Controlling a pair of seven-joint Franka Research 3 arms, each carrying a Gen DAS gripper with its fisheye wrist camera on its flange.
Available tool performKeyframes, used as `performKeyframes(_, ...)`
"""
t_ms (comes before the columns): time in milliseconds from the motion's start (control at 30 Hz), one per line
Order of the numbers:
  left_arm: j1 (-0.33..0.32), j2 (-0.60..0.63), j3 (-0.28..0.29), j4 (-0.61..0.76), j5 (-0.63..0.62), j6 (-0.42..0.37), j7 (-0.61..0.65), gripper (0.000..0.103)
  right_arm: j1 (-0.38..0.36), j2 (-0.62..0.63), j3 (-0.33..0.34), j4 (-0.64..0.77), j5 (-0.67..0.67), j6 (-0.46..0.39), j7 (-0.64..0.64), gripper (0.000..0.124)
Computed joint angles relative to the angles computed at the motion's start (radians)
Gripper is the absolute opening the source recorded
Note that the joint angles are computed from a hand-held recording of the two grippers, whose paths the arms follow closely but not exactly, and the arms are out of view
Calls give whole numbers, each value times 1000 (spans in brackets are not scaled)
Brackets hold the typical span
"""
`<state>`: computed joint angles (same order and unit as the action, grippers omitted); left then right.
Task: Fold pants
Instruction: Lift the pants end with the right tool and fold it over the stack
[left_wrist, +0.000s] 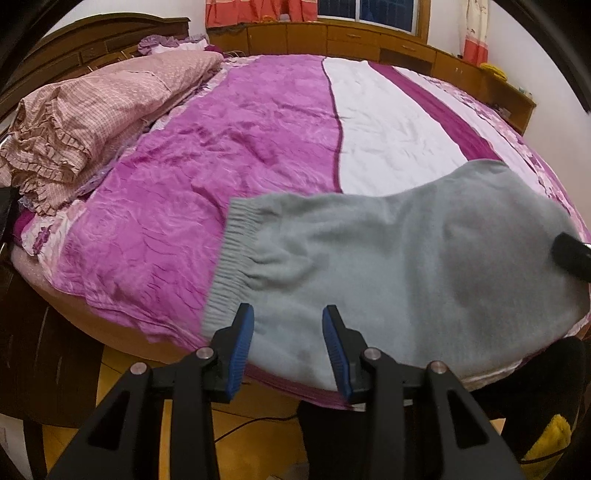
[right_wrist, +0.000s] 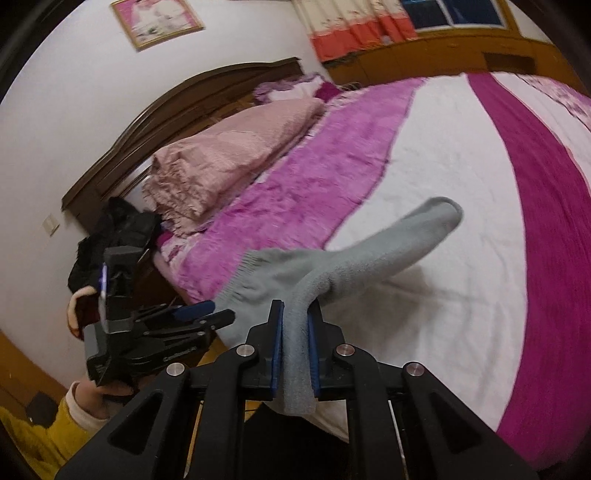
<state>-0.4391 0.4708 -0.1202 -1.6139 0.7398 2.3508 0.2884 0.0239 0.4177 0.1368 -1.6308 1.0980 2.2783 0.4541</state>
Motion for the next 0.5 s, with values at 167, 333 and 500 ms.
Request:
performKeyframes(167, 21, -44, 6, -55, 6, 14, -15, 40, 14, 34, 18, 75, -18, -56, 16, 5)
performKeyframes(333, 42, -70, 5, -90, 16, -8, -12, 40, 35, 66, 40, 138, -34, -90, 23, 5)
performKeyframes(500, 71, -97, 5, -133, 22, -5, -31, 40, 56, 96, 64, 175, -14, -86, 32, 4)
